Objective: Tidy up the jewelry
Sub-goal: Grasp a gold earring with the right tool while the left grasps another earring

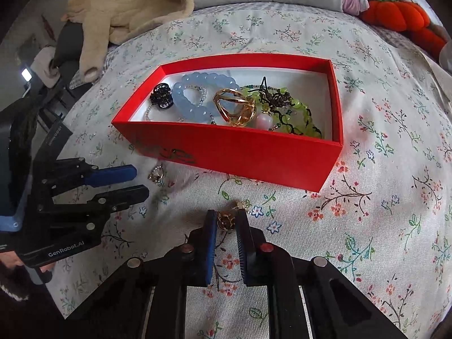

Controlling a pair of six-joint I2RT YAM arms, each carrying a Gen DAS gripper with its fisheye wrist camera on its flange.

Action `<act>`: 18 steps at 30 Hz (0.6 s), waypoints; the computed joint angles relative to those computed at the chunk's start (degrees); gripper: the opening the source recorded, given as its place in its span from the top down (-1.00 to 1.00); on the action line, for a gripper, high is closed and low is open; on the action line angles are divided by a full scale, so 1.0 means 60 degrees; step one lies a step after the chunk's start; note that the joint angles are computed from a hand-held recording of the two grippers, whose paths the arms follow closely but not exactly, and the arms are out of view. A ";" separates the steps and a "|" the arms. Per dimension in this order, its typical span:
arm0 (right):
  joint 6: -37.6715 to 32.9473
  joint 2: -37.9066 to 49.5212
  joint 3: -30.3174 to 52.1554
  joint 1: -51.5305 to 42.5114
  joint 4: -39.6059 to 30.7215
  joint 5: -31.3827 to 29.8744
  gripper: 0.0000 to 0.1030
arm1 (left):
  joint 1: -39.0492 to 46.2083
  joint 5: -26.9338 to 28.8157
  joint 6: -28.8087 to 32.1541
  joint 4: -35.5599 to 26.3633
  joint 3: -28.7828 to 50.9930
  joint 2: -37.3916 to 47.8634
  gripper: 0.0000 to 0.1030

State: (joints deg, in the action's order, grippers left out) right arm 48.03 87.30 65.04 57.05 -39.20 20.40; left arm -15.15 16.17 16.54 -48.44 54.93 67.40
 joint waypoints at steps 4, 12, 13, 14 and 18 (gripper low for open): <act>0.0058 0.0041 0.0144 0.0091 -0.0120 -0.0088 0.73 | -0.0097 0.0001 0.0011 0.0059 0.0018 0.0109 0.36; 0.0237 -0.0609 -0.0230 0.0252 -0.0260 -0.0033 0.73 | -0.0795 -0.0416 -0.0143 0.0594 -0.0108 0.0219 0.36; 0.0243 -0.0676 -0.0266 0.0250 -0.0317 0.0004 0.73 | -0.0820 -0.0432 -0.0122 0.0679 -0.0132 0.0241 0.36; 0.0286 -0.0737 -0.0308 0.0238 -0.0345 0.0019 0.73 | -0.0824 -0.0438 -0.0074 0.0764 -0.0171 0.0243 0.36; 0.0417 -0.1063 -0.0520 0.0150 -0.0393 0.0036 0.73 | -0.0892 -0.0474 0.0154 0.0895 -0.0291 0.0154 0.53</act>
State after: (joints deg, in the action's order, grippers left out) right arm 50.53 80.92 61.92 57.95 -41.55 20.62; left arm -20.51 13.32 17.46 -43.07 53.18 68.32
